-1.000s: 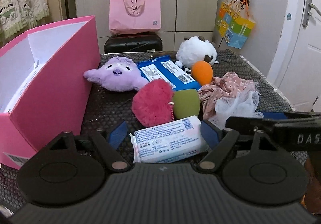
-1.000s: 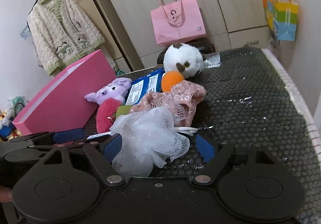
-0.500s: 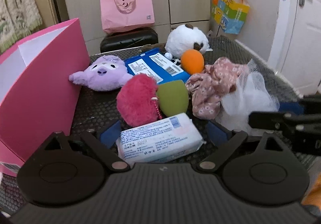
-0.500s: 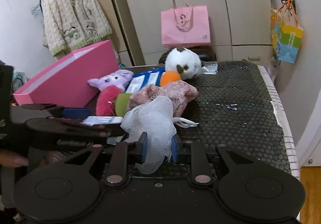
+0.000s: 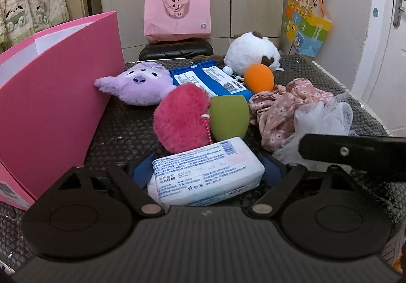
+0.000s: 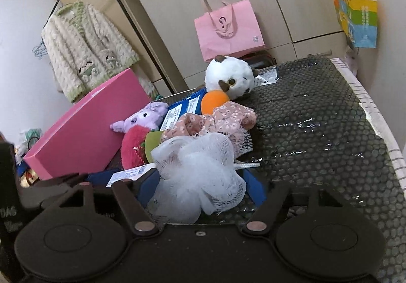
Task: Organize soft objects
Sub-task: 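Lift the white mesh sponge with the right gripper toward the pink box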
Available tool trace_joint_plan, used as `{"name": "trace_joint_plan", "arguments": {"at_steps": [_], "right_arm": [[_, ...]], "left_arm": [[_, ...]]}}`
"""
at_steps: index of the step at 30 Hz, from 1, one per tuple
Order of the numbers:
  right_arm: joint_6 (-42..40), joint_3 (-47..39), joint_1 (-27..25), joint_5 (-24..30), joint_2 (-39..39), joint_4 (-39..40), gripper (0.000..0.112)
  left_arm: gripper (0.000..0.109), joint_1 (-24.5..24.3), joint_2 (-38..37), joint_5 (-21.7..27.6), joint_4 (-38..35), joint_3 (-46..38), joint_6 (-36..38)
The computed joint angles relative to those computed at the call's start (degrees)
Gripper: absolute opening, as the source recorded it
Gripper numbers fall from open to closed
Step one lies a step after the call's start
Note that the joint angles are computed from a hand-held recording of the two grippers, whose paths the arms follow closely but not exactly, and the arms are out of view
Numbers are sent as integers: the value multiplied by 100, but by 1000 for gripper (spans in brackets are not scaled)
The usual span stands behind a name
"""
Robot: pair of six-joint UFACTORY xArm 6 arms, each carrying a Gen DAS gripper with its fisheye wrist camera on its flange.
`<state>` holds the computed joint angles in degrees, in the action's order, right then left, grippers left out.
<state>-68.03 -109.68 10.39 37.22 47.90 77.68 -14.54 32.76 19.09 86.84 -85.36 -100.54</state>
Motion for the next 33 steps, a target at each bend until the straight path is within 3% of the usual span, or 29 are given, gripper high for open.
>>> {"name": "trace_joint_plan", "arguments": {"at_steps": [4,6,14,20,24,28,33], "right_arm": [[-282,324,88,-205,-203,121,38],[-619,616,118,-316,-407,267,35],[-974,1527,159,-445,-1189,287,33],[71,1805,214,-616,-1487,-670,33],[1169,1727,113,-319,-1550,-1490,34],[1376,2051,126,-455,-1830,-1932,34],[1408,2431,120,-496,-2200,-2019,34]], "left_arm": [[84,23,-71,-86,168,78,-90],[84,63,-156,-210,252,173,-191],[84,192,-658,-717,586,688,-435],[84,421,-1076,-1336,119,1221,166],[84,539,-1382,-1540,162,1514,226],[84,640,-1655,-1657,509,1703,-6],[84,772,-1935,-1961,475,1958,215]]}}
